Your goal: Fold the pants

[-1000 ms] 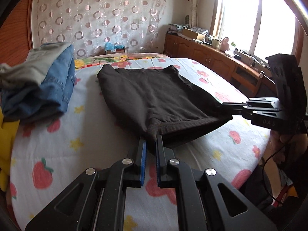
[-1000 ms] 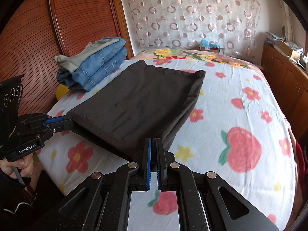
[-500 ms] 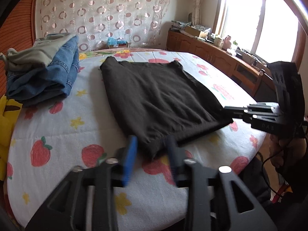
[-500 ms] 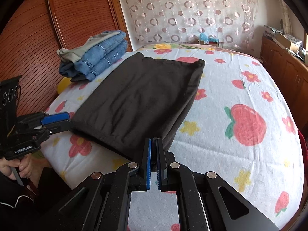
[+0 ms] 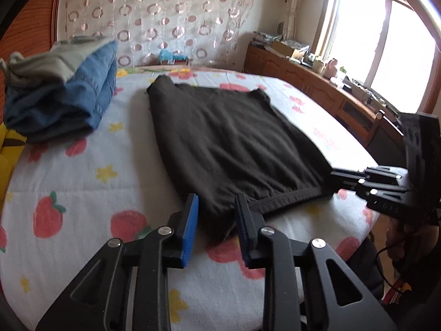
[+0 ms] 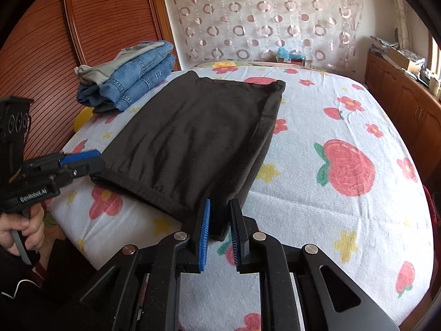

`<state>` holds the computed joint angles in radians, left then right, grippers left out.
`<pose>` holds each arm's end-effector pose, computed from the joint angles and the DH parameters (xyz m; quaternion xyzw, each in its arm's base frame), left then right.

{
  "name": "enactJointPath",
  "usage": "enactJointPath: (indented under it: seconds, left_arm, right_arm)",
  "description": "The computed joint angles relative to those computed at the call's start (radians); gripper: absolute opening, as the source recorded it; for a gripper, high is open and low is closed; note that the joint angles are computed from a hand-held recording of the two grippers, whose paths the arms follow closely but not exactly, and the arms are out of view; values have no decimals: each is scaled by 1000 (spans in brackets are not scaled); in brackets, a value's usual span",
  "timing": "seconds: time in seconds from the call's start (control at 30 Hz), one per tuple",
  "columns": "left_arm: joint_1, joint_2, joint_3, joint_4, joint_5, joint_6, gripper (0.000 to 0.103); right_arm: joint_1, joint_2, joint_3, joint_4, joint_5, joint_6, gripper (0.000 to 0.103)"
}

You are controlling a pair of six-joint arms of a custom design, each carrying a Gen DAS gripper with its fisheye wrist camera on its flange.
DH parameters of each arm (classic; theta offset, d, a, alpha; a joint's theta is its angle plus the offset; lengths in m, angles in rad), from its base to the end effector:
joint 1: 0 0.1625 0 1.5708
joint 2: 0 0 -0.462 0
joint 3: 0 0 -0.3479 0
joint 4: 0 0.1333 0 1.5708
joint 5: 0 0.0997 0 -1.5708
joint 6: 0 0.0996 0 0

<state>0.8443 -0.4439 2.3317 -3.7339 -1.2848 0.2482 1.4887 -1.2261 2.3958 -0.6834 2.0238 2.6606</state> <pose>-0.1654 -0.4292 -0.0345 0.4418 0.8754 -0.1654 0.1050 0.0628 -0.3308 0.1470 0.0518 -0.8411 0.4296 0.3245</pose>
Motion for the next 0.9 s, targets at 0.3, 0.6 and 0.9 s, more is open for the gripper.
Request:
enactJointPath:
  seconds: [0.3, 0.6, 0.9]
  left_arm:
    - [-1, 13, 19, -26, 4, -18, 28]
    - [11, 11, 21, -33, -18, -15, 28]
    - [21, 6, 20, -39, -40, -30, 27]
  right_arm:
    - [8, 6, 2, -18, 38, 8, 31]
    - [30, 20, -24, 15, 73, -4, 31]
    - [-1, 1, -38, 72, 16, 32, 31]
